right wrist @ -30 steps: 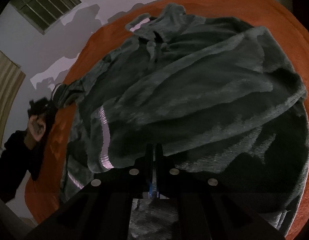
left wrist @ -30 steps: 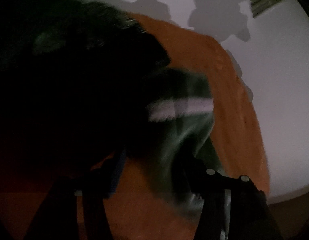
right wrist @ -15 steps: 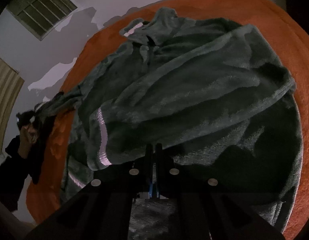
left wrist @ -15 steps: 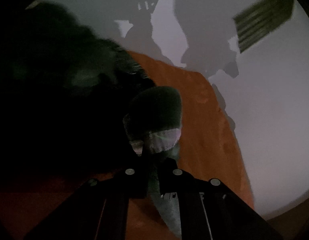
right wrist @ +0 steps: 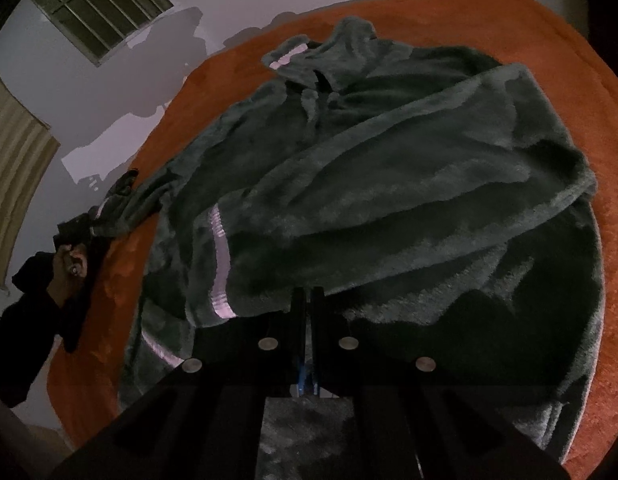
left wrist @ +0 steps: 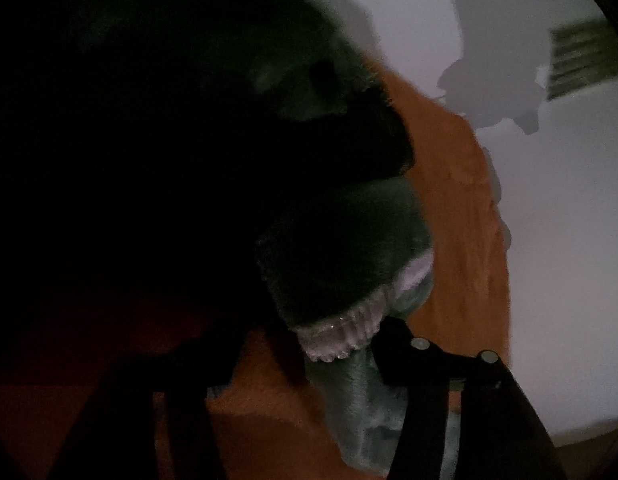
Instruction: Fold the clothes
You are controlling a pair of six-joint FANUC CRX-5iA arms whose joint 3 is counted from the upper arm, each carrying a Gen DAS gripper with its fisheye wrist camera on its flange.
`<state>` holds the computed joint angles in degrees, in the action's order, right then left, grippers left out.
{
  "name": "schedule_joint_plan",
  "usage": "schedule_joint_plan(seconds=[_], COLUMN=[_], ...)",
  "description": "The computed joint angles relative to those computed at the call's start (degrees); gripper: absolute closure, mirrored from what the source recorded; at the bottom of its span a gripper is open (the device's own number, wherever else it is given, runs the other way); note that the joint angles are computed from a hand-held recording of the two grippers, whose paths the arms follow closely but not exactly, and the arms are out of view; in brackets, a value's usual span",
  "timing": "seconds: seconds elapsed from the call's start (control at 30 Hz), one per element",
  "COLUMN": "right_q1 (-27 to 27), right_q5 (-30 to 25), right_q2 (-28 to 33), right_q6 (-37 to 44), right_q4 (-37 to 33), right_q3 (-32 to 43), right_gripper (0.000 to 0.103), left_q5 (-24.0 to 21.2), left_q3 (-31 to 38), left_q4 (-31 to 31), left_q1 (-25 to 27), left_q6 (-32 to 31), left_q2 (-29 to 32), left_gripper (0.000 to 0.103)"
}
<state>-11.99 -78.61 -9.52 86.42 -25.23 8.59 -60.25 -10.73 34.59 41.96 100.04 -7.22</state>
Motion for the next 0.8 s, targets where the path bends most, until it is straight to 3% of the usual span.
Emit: schedule_joint_plan(seconds=[0.03,0.13,0.2,0.23,0.3,0.33,0.4,0.53,0.63,0.7,0.8], right_q1=[0.0,-0.4,-0.7,-0.9,-1.3,-1.5,-1.4,-0.1,0.6,0.9,1.2], right_q5=[0.0,0.1,0.2,0.2,-0.1,-0.2,-0.3,0.2,0.4,0.4,0.3], right_q2=[-0.2,-0.9,-1.2,-1.3,-0.9,-0.8,-0.9,-1.4,-1.6,-1.5,-1.2], right_q6=[-0.2,-0.5,-0.3,-0.3,-0.4,-0.4,-0.1,0.4,0.8,0.6,0.2], right_q4=[0.2,0.5,0.6,0.6,0.2,0.0,-0.2,1.2,1.8,1.9,1.6], right_q3=[-0.1,-0.3,-0.5,-0.6,-0.4,-0.3,-0.2,-0.4,-0.7,-0.8,-0.7], right_gripper=[0.102,0.102,0.102,0.102,0.102,0.102,0.102,0.102,0.102,0.102,0.102], left_q5=[0.4,3.5,3.9,2.6,-7.0,-10.9,-17.2,-14.4,-10.3,-10.0,-16.9], left_q3=[0.2,-0.4,1.7,3.8,11.9,14.9,14.3,7.1,9.3,15.8,27.6], left_q4=[-0.2,0.2,-0.5,-2.4,-11.2,-14.3,-13.6,-9.8,-11.8,-14.6,-22.7], left_q1=[-0.5,-1.6,-2.2,-2.4,-2.9,-3.3,-0.6,3.5,2.0,-2.2,-8.0], left_q6=[0.5,2.4,-1.1,-2.2,0.8,1.1,3.9,1.6,-6.0,-12.2,-21.5], left_q2=[-0.8,-5.2,-6.6,-6.4,-1.3,0.9,2.0,-5.3,-7.6,-3.3,5.7], left_gripper=[0.088,0.088,0.088,0.087,0.073,0.072,0.072,0.072,0.07,0.046,0.045])
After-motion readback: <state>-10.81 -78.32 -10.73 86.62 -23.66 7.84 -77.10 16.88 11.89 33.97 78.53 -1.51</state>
